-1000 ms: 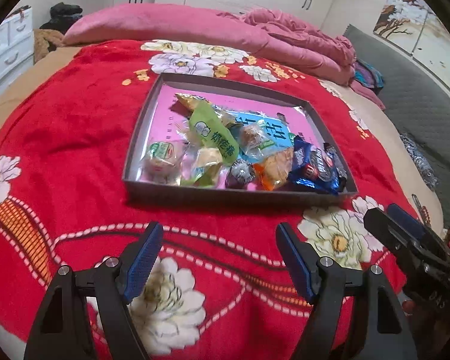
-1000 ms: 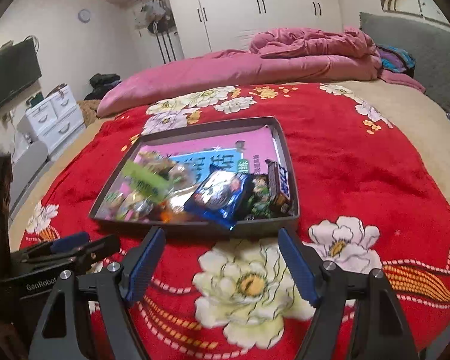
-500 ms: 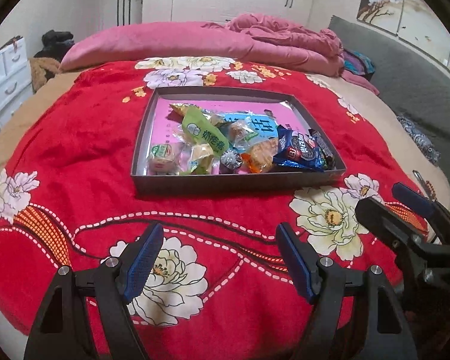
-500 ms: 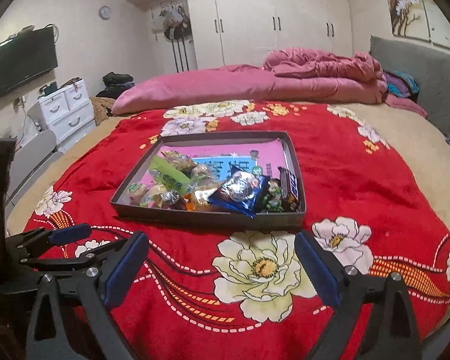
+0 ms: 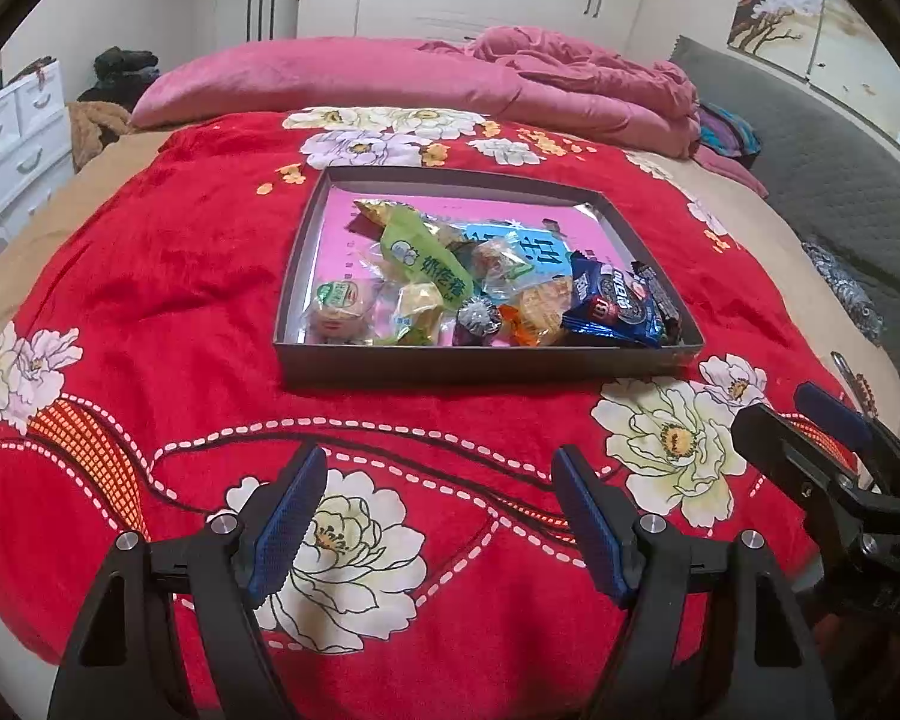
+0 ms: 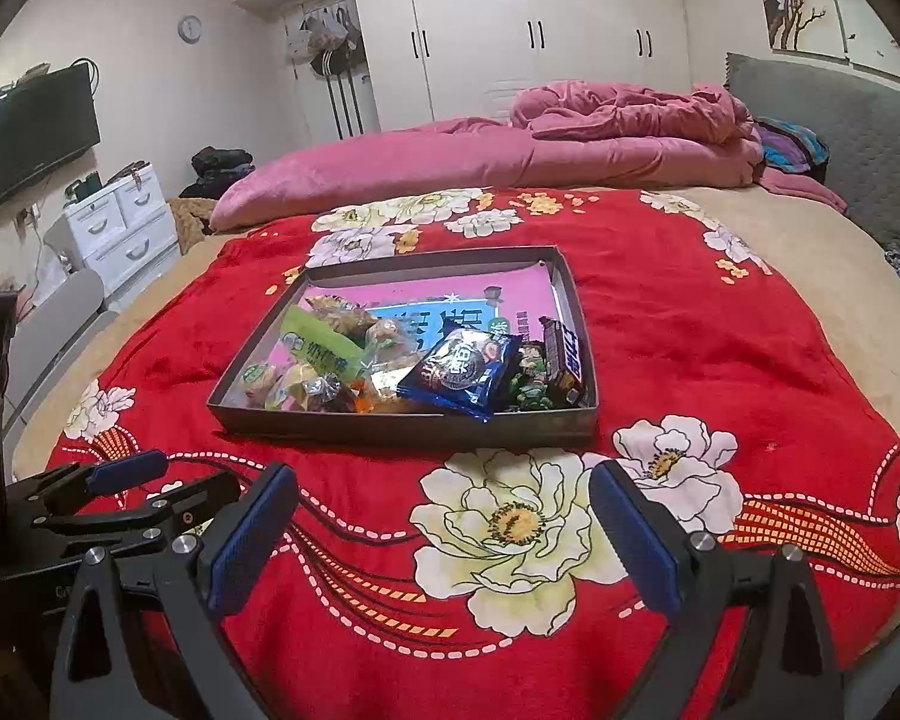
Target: Organize snacks
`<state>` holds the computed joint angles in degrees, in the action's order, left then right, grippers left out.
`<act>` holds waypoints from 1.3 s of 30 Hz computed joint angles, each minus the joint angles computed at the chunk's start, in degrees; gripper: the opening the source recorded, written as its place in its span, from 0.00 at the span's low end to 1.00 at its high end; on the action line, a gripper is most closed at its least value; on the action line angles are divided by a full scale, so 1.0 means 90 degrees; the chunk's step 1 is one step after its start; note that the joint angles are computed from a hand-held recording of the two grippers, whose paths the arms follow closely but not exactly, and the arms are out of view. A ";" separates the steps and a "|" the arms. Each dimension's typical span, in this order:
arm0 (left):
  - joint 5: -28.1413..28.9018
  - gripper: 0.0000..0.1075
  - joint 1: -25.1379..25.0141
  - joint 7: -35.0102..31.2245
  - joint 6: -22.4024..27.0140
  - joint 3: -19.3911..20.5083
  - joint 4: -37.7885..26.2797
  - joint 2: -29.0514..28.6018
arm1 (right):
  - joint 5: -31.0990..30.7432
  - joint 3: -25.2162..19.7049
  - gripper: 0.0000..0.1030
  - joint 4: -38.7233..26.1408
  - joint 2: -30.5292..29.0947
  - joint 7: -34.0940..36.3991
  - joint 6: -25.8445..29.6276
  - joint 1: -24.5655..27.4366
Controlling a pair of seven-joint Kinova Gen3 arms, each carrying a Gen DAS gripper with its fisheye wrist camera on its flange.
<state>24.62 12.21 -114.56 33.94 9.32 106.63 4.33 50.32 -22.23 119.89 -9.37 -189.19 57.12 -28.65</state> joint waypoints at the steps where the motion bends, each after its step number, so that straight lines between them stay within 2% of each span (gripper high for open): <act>1: 0.0007 0.73 -0.0001 0.0011 -0.0002 -0.0003 0.0000 0.0005 | 0.0001 0.0000 0.95 0.0002 -0.0001 -0.0003 0.0001 -0.0001; 13: 0.0207 0.73 -0.0053 -0.0189 -0.0017 -0.0011 0.0027 -0.0028 | 0.0002 -0.0001 0.95 0.0002 0.0000 -0.0006 0.0006 -0.0007; 27: -0.0072 0.73 0.0049 0.0111 -0.0105 -0.0013 0.0036 -0.0059 | -0.0035 0.0022 0.96 -0.0029 0.0035 0.0015 0.0029 -0.0026; 39: 0.0043 0.73 0.0054 -0.0119 -0.0293 -0.0014 0.0121 -0.0165 | -0.0084 0.0041 0.96 -0.0044 0.0037 0.0062 0.0045 -0.0035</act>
